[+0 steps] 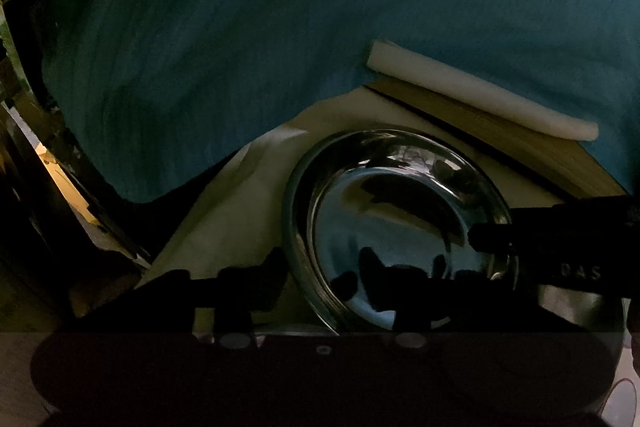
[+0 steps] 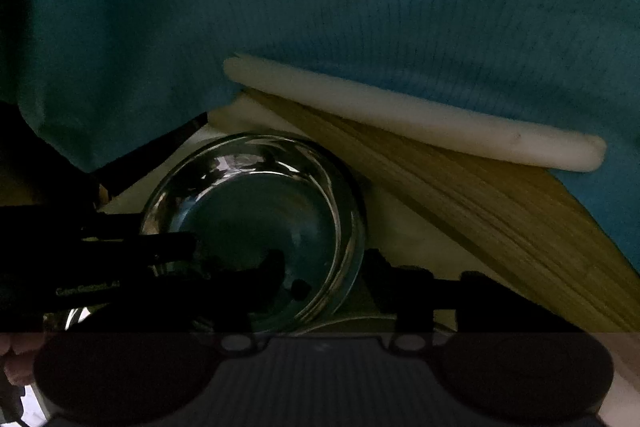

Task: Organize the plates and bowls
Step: 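Lift the steel plate with the left gripper and carry it toward the logo plate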

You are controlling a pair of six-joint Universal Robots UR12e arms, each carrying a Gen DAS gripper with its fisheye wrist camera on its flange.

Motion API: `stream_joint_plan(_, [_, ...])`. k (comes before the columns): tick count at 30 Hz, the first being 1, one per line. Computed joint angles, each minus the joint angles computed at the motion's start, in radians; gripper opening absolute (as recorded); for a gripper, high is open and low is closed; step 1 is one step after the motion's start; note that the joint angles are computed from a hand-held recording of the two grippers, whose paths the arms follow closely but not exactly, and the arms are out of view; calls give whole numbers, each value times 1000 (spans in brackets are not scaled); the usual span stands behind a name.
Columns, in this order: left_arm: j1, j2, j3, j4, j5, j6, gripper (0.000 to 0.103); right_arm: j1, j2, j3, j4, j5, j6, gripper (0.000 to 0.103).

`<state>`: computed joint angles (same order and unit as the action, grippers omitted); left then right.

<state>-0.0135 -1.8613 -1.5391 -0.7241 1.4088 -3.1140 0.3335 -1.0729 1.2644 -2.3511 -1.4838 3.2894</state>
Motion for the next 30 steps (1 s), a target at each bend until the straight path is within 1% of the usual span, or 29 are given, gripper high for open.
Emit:
stream_joint_plan(2, [-2, 0, -3, 7, 10, 0, 35, 3, -5, 2, 7, -25, -1, 30])
stream_joint_plan(4, [-2, 2, -11, 29, 12, -3, 33, 6, -2, -1, 5, -44, 8, 24])
stream_joint_plan(7, [1, 8, -27, 69, 6, -22, 32, 5, -7, 6, -2, -44, 31, 22])
stream_joint_plan(9, [2, 8, -29, 85, 14, -36, 28, 7, -8, 9, -15, -49, 30, 19])
stream_joint_plan(11, [2, 10, -33, 101, 17, -53, 26, 8, -12, 12, -26, -56, 29, 16])
stream_joint_plan(18, [3, 27, -56, 139, 15, -84, 25, 0, -33, 30, -61, -36, 55, 15])
stream_joint_plan(25, [8, 49, -85, 188, 8, -106, 25, 0, -55, 66, -105, -23, 58, 15])
stream_joint_plan(27, [10, 56, -94, 198, 3, -110, 25, -5, -83, 95, -116, -13, 54, 15])
stream_joint_plan(30, [16, 79, -119, 214, -5, -109, 25, -3, -105, 120, -134, -10, 56, 15])
